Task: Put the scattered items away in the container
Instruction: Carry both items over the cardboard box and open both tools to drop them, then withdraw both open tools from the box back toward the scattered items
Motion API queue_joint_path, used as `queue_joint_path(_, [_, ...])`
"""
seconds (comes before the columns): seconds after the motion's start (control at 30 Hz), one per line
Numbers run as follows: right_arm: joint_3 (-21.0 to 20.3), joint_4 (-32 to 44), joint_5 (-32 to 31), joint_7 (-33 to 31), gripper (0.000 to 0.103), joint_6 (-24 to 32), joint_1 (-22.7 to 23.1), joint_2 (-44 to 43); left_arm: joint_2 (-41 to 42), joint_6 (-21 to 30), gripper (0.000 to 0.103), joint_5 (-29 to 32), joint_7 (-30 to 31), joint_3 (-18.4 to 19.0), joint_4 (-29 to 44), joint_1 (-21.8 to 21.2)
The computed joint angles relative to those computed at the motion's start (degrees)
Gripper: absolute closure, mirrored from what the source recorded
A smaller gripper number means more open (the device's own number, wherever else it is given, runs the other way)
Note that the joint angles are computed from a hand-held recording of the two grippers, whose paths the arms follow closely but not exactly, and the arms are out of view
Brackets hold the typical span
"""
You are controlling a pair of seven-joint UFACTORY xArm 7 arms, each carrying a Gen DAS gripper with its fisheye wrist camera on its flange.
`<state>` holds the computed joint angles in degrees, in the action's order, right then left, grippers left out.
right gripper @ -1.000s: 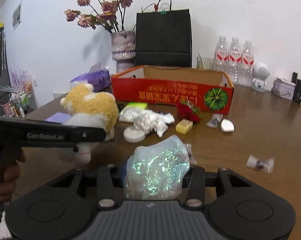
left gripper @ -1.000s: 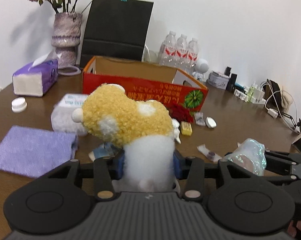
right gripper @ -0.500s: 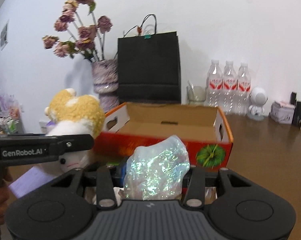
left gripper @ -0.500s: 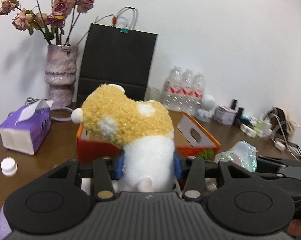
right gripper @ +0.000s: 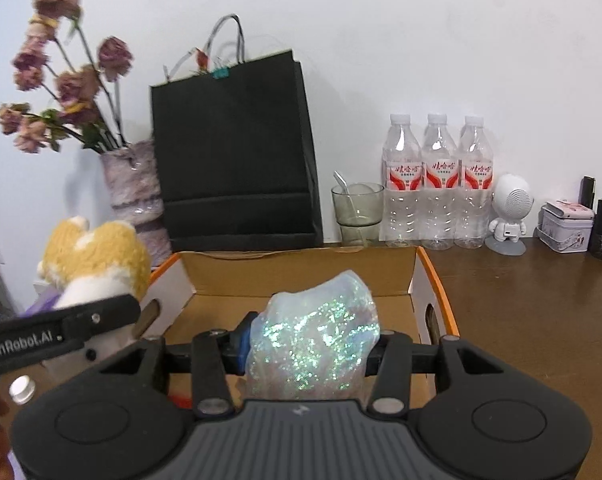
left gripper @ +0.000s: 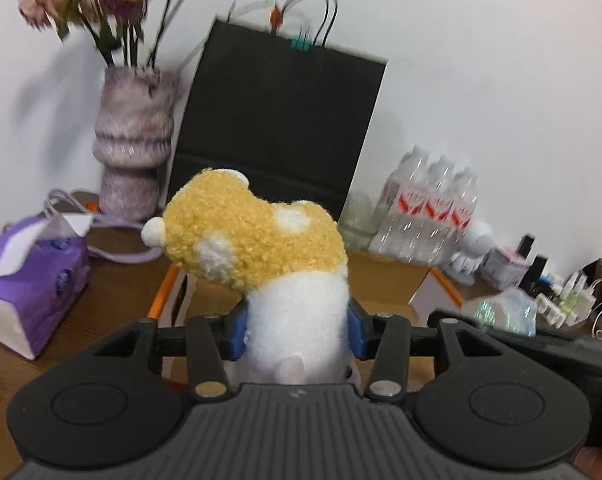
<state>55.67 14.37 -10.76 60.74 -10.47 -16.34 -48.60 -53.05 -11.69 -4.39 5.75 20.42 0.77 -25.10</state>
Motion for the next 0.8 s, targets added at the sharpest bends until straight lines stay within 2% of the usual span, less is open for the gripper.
queue_joint_path(0.07, [1.8,1.9,-0.5,-0.7,0.059,-1.5,-4.4,2.8,4.4,-1.2,0.055,0.1,0.4,2.5,1.8,-2.6])
queue_joint_path(0.2, [4.6,4.3,-0.3,-2.9,0.059,-2.7,-10.0,8.3,11.7,-2.9,0.055,1.6,1.0,5.9,4.7,-5.9])
queue_joint_path(0.3, [6.3,5.1,0.2,-4.4,0.059,-2.5,-11.9,11.1,14.7,-4.1,0.055,3.2,0.5,7.0,5.6,-6.8])
queue_joint_path(0.4, [7.2,5.5,0.7,-5.4,0.058,-2.4,-12.8,12.6,15.2,-4.5,0.053,4.8,-0.1,6.5,5.4,-6.1])
queue_joint_path(0.43, [7.3,5.6,0.8,-5.8,0.054,-2.3,-12.9,12.9,15.1,-4.3,0.047,5.4,-0.2,6.2,5.3,-5.6])
queue_joint_path(0.47, [7.2,5.9,0.8,-6.2,0.052,-1.9,-12.7,13.2,14.7,-4.3,0.033,5.8,-0.2,6.0,5.1,-5.3])
queue_joint_path(0.5, [6.7,6.1,0.5,-6.9,0.035,-1.1,-12.1,13.7,14.7,-4.9,0.025,5.1,-1.3,3.4,4.7,-3.0])
queue_joint_path(0.53, [6.1,6.2,0.6,-7.1,0.023,-0.4,-11.3,13.7,14.9,-5.0,0.004,4.1,-2.6,-0.6,4.7,0.4])
queue_joint_path(0.57, [6.6,6.4,1.5,-6.1,0.017,1.8,-11.2,11.9,14.9,-5.4,0.000,3.6,-3.7,-4.0,4.5,3.5])
queue_joint_path(0.6, [6.3,6.5,1.7,-5.0,0.002,4.2,-10.6,10.1,14.5,-6.3,0.000,3.9,-3.9,-5.0,4.2,4.9])
queue_joint_path(0.67, [3.3,5.9,0.8,-4.1,0.000,5.8,-8.0,9.3,13.0,-5.3,0.000,5.8,-3.7,-2.6,4.2,4.4])
queue_joint_path(0.77, [-3.9,4.1,-1.0,-5.6,0.000,2.4,-2.2,12.0,10.4,-3.3,0.000,6.2,-3.9,-0.2,4.2,3.3])
queue_joint_path(0.8, [-4.5,4.1,-0.9,-5.9,0.000,2.6,-1.5,11.8,9.9,-2.9,0.000,6.1,-3.8,-0.3,4.1,3.4])
